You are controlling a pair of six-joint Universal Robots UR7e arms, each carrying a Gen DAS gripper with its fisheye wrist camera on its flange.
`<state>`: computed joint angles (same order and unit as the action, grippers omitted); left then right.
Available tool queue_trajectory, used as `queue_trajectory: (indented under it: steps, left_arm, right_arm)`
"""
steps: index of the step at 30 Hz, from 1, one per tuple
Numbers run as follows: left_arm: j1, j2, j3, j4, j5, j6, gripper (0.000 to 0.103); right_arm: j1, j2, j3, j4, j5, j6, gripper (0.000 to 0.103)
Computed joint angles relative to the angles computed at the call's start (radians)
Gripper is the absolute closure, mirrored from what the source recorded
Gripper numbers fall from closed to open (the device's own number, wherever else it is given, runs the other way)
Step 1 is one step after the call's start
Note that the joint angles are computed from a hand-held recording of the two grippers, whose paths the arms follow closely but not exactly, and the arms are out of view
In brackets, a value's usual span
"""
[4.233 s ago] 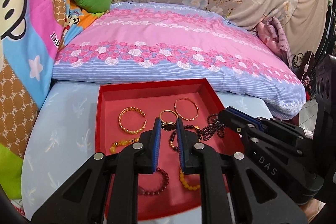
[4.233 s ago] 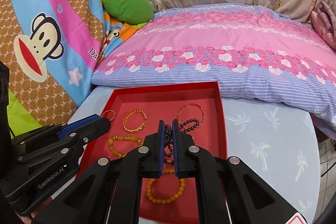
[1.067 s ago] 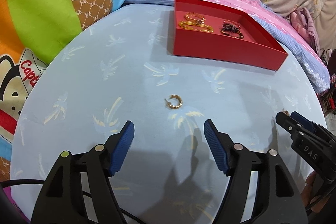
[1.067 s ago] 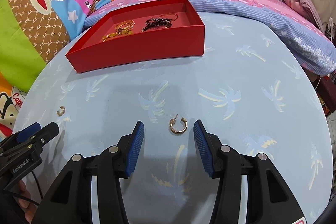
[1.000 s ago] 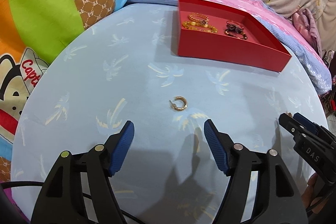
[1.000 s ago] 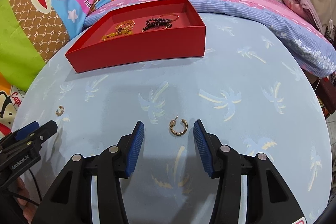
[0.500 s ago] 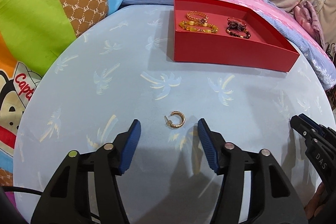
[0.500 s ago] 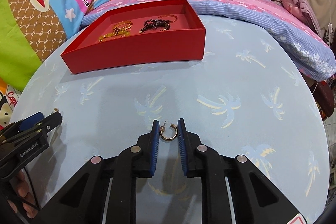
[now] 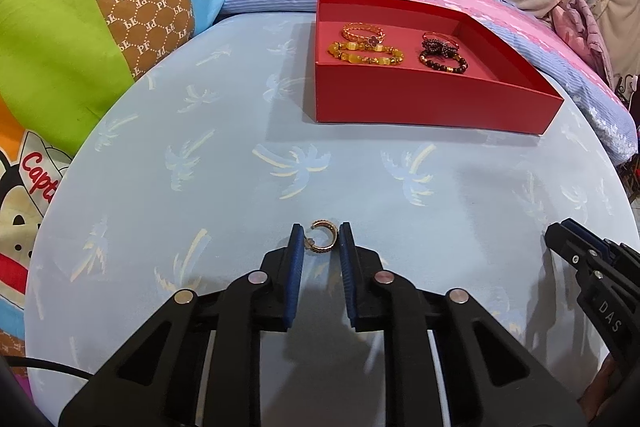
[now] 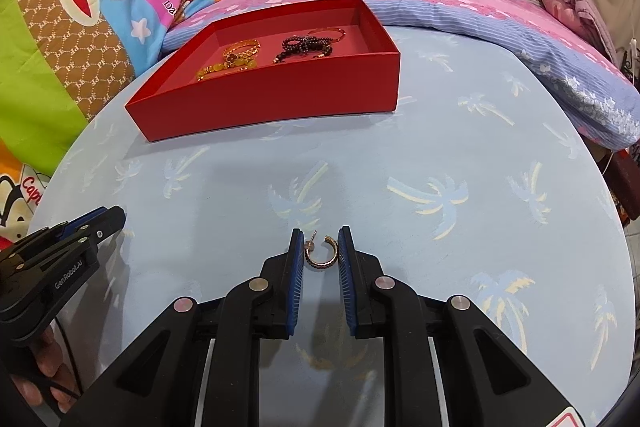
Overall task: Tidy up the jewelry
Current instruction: 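Grasp the gold hoop earring with the right tool, then carry the hoop earring over the red box with the right tool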
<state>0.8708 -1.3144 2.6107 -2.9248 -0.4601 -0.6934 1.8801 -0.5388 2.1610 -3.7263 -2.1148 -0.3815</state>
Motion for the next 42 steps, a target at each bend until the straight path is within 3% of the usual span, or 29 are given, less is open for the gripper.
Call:
queue_trajectory:
  steps: [12,24,33,42]
  left_arm:
    - [-0.039,-0.041,0.000,0.066,-0.044,-0.034,0.086]
    - [-0.102,-0.061,-0.017,0.087,-0.039,-0.018,0.086]
    - [-0.126,-0.016,-0.090,-0.017,0.001,0.138,0.086]
    - [-0.092,0.067,-0.210,-0.204,0.015,0.373,0.086]
  right_arm:
    - [0.012,-0.021,0.024,0.017,0.028,0.021,0.086]
    - [0.044,-0.057,0.028,0.026,0.052,0.015,0.086]
    - [0.076,-0.085,-0.041,0.041,0.066,-0.026,0.086]
    - [0.082,-0.096,-0.167,0.105,0.092,-0.050,0.086]
